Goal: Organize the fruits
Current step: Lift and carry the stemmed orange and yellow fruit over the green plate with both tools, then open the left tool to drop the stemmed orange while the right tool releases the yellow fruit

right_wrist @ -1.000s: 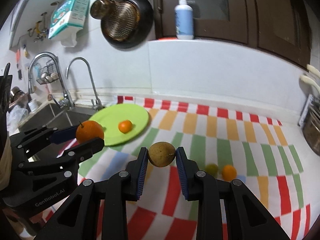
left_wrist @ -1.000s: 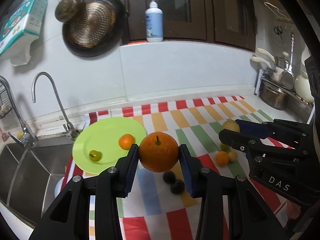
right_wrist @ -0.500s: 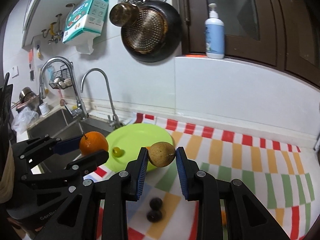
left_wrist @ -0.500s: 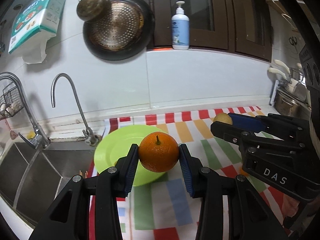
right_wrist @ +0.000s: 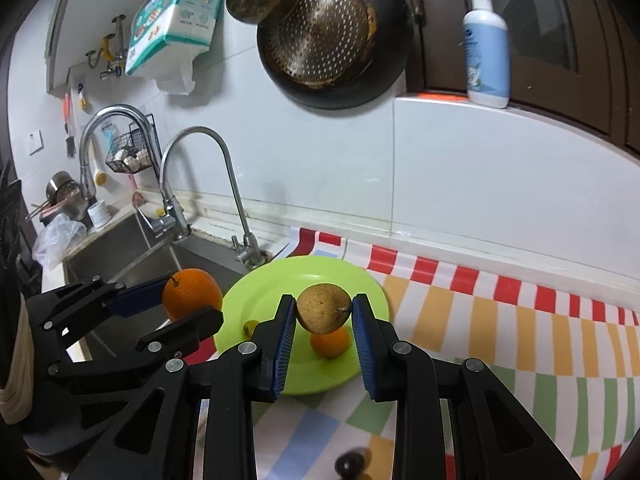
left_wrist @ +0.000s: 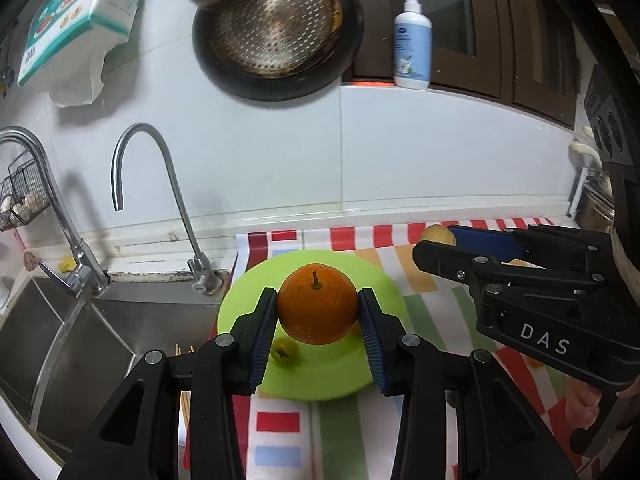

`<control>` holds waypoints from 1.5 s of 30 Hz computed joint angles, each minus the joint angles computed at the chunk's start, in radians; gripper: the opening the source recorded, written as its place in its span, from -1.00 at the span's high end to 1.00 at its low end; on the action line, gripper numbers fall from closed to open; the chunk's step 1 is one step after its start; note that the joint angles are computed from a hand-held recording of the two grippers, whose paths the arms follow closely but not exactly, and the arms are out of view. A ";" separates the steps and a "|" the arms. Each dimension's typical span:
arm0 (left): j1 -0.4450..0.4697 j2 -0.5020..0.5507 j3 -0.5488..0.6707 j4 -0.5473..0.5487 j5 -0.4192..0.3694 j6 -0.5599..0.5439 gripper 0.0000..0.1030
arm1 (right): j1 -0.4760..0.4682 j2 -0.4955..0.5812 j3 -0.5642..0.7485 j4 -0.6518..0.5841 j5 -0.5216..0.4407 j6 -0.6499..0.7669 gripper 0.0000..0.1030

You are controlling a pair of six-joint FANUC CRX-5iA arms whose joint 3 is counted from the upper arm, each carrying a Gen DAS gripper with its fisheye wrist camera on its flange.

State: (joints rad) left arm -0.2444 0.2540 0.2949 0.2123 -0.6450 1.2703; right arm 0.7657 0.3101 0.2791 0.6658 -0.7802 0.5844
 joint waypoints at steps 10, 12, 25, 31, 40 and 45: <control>0.021 0.131 0.150 -0.024 -0.060 0.000 0.22 | -0.041 0.173 0.267 -0.164 -0.110 0.236 0.41; 0.022 0.164 0.191 -0.036 -0.086 0.001 0.22 | -0.051 0.212 0.327 -0.195 -0.138 0.290 0.41; 0.030 0.365 0.435 -0.060 -0.240 0.002 0.22 | -0.127 0.447 0.698 -0.410 -0.349 0.476 0.41; 0.033 0.425 0.515 -0.045 -0.306 -0.006 0.22 | -0.140 0.503 0.784 -0.441 -0.401 0.489 0.41; 0.036 0.445 0.548 -0.052 -0.337 0.014 0.16 | -0.144 0.508 0.791 -0.453 -0.391 0.488 0.41; 0.033 0.402 0.509 -0.070 -0.304 0.030 0.09 | -0.136 0.462 0.718 -0.432 -0.355 0.459 0.38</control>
State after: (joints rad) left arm -0.2112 0.6560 0.8041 0.1423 -0.9488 1.2999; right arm 0.6298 0.7725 0.9973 0.2342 -1.1351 1.0434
